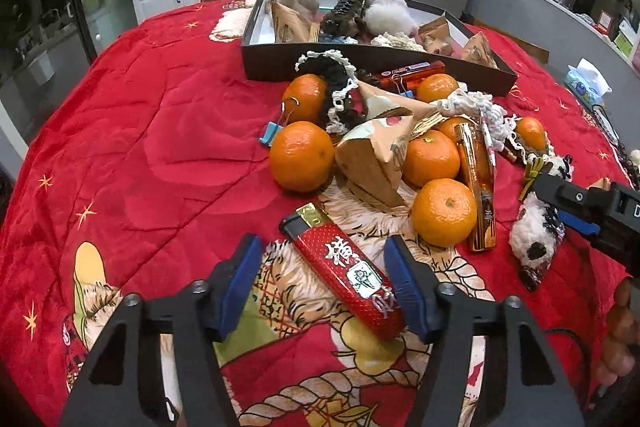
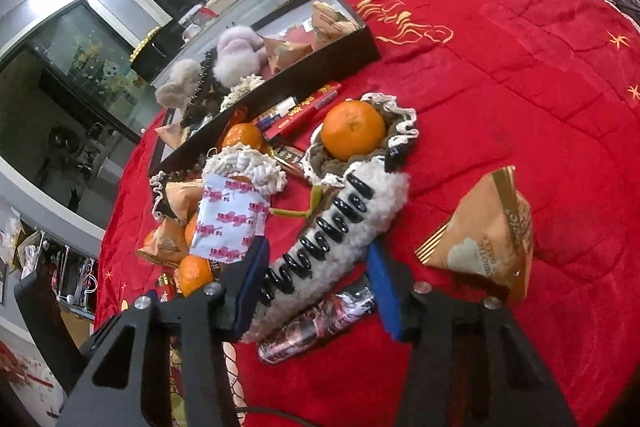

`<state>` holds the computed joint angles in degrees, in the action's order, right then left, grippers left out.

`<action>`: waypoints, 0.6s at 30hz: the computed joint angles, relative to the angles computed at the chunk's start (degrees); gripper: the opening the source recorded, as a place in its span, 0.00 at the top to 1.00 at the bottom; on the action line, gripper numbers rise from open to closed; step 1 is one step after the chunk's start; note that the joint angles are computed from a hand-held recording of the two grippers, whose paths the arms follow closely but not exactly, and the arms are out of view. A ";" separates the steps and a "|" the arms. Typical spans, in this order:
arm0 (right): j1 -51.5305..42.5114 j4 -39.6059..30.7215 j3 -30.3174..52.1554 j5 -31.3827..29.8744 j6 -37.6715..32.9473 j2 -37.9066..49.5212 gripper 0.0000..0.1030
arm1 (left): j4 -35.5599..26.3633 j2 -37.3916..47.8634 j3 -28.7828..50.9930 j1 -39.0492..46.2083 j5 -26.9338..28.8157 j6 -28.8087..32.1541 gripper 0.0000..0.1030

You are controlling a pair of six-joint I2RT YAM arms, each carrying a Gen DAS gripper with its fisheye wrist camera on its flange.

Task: Organize objects
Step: 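Grasp the red candy box with the left tool while the right grasps the white-and-black spiral clip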

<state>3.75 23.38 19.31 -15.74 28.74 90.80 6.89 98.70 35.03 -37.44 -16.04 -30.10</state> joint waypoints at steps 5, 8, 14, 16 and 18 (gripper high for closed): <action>-0.10 2.17 -1.22 -0.27 0.39 -0.11 0.56 | 3.02 -2.63 -3.45 2.57 2.36 -1.25 0.71; 0.25 3.02 -1.77 0.08 0.18 -0.34 0.58 | 5.27 -3.77 -5.53 3.68 4.36 -0.87 0.74; 1.39 3.72 -3.10 0.88 0.74 -1.88 0.65 | 6.54 -5.69 -7.72 3.23 5.39 -0.71 0.76; 1.77 4.06 -3.59 0.92 0.85 -2.53 0.70 | 6.86 -5.89 -7.97 2.83 5.49 -0.85 0.76; 2.44 3.86 -4.10 1.70 0.98 -3.69 0.75 | 6.91 -6.27 -8.31 2.42 5.67 -1.06 0.76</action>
